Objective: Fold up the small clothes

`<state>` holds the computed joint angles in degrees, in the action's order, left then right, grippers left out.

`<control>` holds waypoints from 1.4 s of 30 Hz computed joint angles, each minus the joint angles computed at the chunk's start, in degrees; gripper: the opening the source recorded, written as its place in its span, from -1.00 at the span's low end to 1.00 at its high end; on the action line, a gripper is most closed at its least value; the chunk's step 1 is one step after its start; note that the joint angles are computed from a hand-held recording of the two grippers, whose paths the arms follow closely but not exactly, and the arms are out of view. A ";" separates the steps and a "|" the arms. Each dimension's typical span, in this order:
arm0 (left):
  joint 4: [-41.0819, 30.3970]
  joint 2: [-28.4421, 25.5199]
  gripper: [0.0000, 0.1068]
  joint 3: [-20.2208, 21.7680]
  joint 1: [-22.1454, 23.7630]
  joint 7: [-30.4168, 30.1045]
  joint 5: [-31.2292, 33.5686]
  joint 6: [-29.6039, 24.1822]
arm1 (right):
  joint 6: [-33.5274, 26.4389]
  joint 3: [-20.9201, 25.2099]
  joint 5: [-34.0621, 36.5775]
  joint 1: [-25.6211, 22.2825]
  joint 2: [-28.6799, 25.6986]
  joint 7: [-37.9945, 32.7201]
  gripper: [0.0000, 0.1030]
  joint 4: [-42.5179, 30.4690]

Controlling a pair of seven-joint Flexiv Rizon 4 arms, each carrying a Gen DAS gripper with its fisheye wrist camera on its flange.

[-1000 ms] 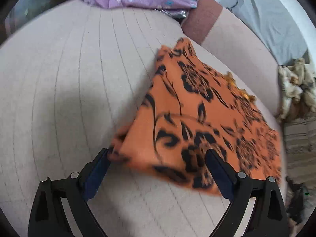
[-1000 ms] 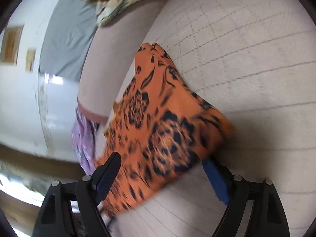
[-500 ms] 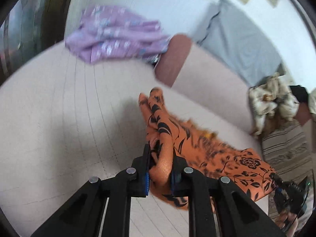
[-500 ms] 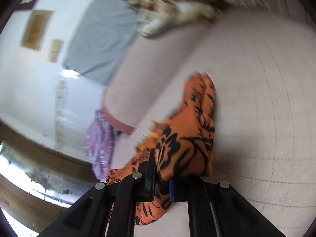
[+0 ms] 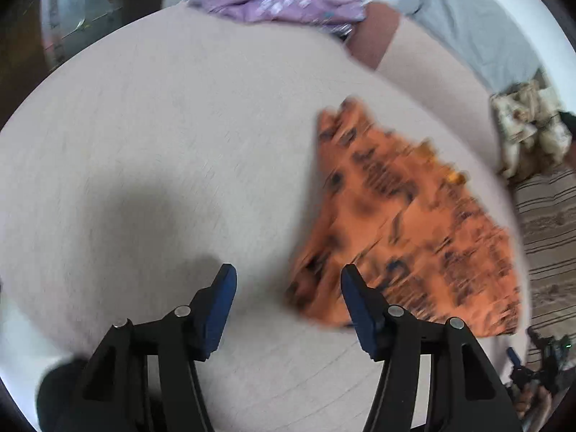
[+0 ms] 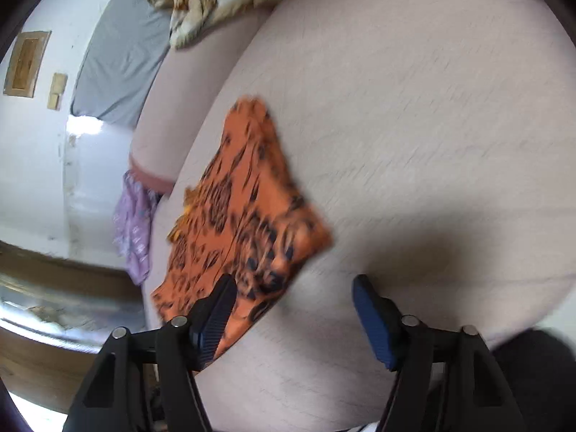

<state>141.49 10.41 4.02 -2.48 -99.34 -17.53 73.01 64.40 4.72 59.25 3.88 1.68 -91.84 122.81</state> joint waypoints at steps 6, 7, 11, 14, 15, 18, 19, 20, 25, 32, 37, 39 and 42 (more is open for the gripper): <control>-10.41 -8.49 0.14 -0.93 -0.84 9.31 -0.95 -0.65 | 2.20 -0.93 -4.89 -0.29 -0.10 -1.02 0.40 -2.89; -13.98 -11.47 0.14 -2.04 0.51 9.91 0.90 -2.61 | 2.03 -0.91 -5.75 -0.12 -0.77 -1.46 0.40 -3.91; -23.66 -19.60 0.08 -2.52 1.65 9.93 5.61 -8.14 | 0.92 -0.29 -8.60 -0.04 -4.12 -2.93 0.40 -8.55; -28.05 -23.51 -0.10 -1.96 1.44 7.76 8.52 -9.86 | -1.78 -0.01 -11.79 -1.13 -8.25 -2.93 0.40 -13.12; -28.53 -24.04 -0.35 -1.93 1.63 8.07 8.52 -10.15 | -1.95 0.18 -13.67 -1.38 -9.81 -2.75 0.40 -14.58; -29.31 -25.19 -0.63 -2.19 2.03 8.62 7.55 -10.07 | -3.71 0.93 -19.22 -2.00 -15.49 -2.27 0.40 -20.49; -29.31 -25.64 -0.66 -2.34 2.15 8.89 7.07 -9.32 | -5.12 1.11 -21.25 -2.13 -17.87 -2.03 0.40 -23.08; -29.26 -25.68 -0.74 -2.36 2.06 8.84 6.89 -9.10 | -6.98 1.35 -23.28 -2.23 -20.38 -1.77 0.40 -25.84; -28.97 -26.32 -0.89 -2.59 2.10 10.26 6.28 -5.75 | -9.56 1.50 -35.80 0.13 -28.42 1.60 -0.64 -32.64; -24.63 -22.47 -0.90 -2.50 1.20 10.69 6.16 5.21 | 4.60 -2.44 -57.26 7.20 -24.75 9.19 -0.86 -24.39; -30.69 -29.42 -0.86 3.64 -2.91 1.78 14.59 -2.09 | 6.59 -1.75 -61.84 5.27 -27.63 15.72 -0.86 -25.00; -30.52 -29.67 -0.85 3.20 -2.29 -0.30 16.63 0.06 | 0.94 -0.29 -60.81 3.21 -30.95 18.05 -0.72 -27.56; -30.52 -27.66 -0.44 2.70 -1.51 -0.88 16.62 -1.83 | 4.25 1.72 -56.95 0.75 -29.97 20.18 0.05 -25.69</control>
<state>110.97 -17.25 6.73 -3.99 -100.22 -0.91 71.18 68.66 6.44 2.31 4.63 -28.29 -71.65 97.12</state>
